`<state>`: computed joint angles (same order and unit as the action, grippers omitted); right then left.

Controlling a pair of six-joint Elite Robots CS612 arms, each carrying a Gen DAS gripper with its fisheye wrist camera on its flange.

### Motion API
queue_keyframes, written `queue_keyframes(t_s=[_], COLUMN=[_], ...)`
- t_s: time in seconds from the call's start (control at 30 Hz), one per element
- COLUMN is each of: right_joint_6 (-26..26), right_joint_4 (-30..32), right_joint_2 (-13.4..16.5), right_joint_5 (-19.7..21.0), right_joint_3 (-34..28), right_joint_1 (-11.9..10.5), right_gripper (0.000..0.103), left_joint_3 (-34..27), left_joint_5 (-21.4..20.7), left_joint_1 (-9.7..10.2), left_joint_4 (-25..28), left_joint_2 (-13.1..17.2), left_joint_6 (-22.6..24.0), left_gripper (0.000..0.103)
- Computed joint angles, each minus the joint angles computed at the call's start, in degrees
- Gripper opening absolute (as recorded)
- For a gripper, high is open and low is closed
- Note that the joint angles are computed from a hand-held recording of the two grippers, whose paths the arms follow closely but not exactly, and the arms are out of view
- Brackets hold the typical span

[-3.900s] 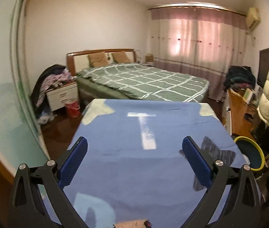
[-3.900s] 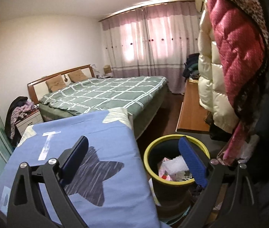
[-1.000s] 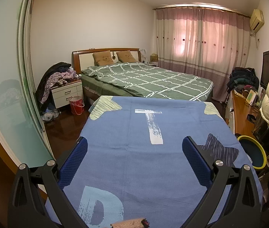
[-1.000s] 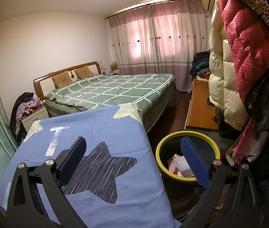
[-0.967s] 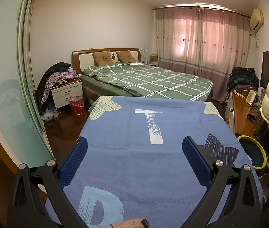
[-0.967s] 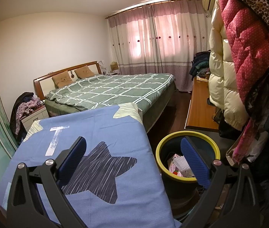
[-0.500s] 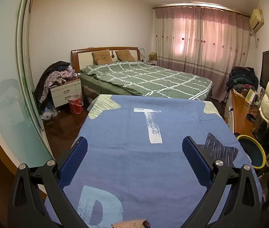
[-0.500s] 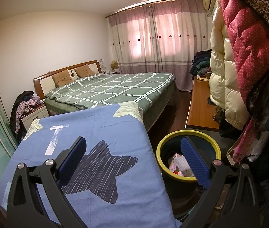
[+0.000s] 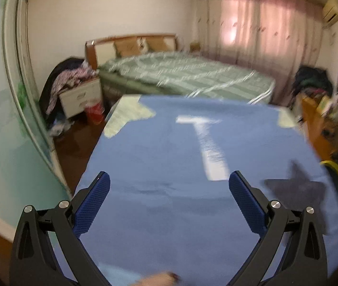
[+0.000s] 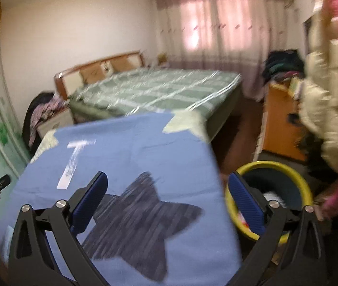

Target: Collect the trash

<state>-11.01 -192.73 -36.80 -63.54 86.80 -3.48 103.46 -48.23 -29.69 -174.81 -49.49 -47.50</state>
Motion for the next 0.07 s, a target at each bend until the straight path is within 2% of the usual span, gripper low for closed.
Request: queue_keyframes(t_s=[0.07], right_joint_6=[-1.36], right_joint_4=[5.95], right_joint_2=[2.66], right_joint_5=[-3.35], right_joint_3=[-5.03], right_joint_1=[1.91], right_gripper=[0.096], left_joint_3=[-3.00], left_joint_5=[-1.74], left_joint_1=[2.15], left_joint_4=[4.08], left_joint_2=[1.95], left_joint_6=[-0.42], left_gripper=[0.098])
